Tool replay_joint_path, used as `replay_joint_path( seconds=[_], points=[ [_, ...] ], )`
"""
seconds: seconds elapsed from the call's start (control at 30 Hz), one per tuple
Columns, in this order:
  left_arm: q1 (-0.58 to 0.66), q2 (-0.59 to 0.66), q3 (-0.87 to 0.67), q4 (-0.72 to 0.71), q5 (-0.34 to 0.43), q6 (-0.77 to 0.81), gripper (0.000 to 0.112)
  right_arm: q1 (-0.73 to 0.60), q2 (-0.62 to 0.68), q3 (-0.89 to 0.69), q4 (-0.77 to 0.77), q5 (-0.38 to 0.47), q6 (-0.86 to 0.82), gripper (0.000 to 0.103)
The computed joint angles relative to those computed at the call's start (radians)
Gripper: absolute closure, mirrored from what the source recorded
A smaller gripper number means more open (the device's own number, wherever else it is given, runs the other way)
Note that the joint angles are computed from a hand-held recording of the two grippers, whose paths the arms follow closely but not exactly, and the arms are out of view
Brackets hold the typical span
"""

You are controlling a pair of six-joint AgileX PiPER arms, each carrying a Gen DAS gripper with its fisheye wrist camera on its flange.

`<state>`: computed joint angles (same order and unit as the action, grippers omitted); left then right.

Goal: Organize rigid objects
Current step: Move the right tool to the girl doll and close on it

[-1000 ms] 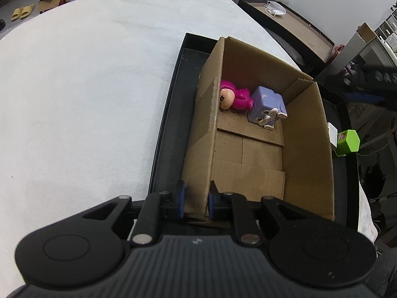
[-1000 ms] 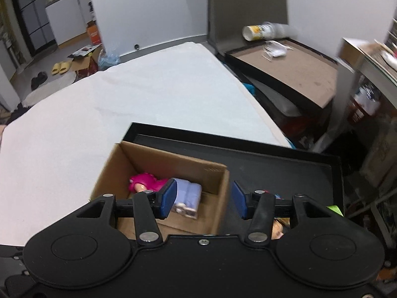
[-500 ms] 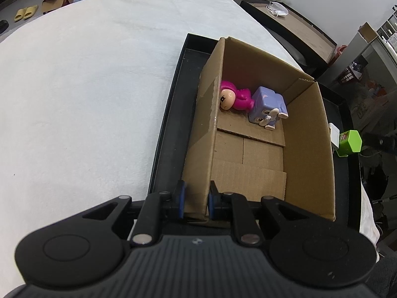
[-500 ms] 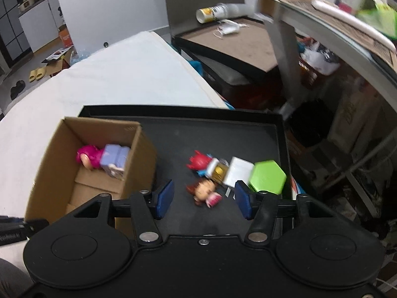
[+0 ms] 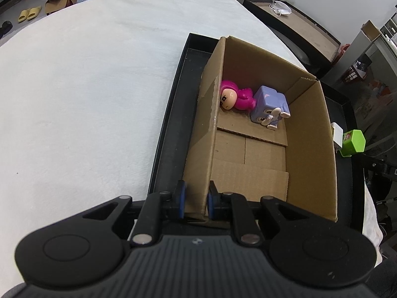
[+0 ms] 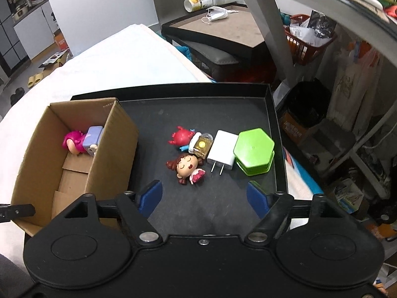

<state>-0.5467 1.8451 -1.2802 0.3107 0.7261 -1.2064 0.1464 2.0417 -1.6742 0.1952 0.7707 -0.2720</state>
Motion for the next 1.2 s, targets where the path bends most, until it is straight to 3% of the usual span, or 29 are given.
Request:
replay_joint_path(
  seconds=[0.43,0.57,1.13,1.2],
  points=[
    [0.008,0.032,-0.051,-0.029,0.042,0.038,0.097,0.002,0.063,0.034,0.107,-0.089,-0.123,0.030],
    [0.011,0.039,-0.059,-0.038,0.049,0.052,0.097,0.018,0.092,0.014,0.103,-0.119,-0.136,0.040],
    [0.017,0.062,-0.097,-0.059,0.085,0.106,0.098,0.075,0.171,-0.028,0.051,-0.224,-0.185,0.046],
    [0.017,0.064,-0.102,-0.061,0.090,0.112,0.098,0.080,0.180,-0.032,0.056,-0.225,-0.198,0.054]
  ],
)
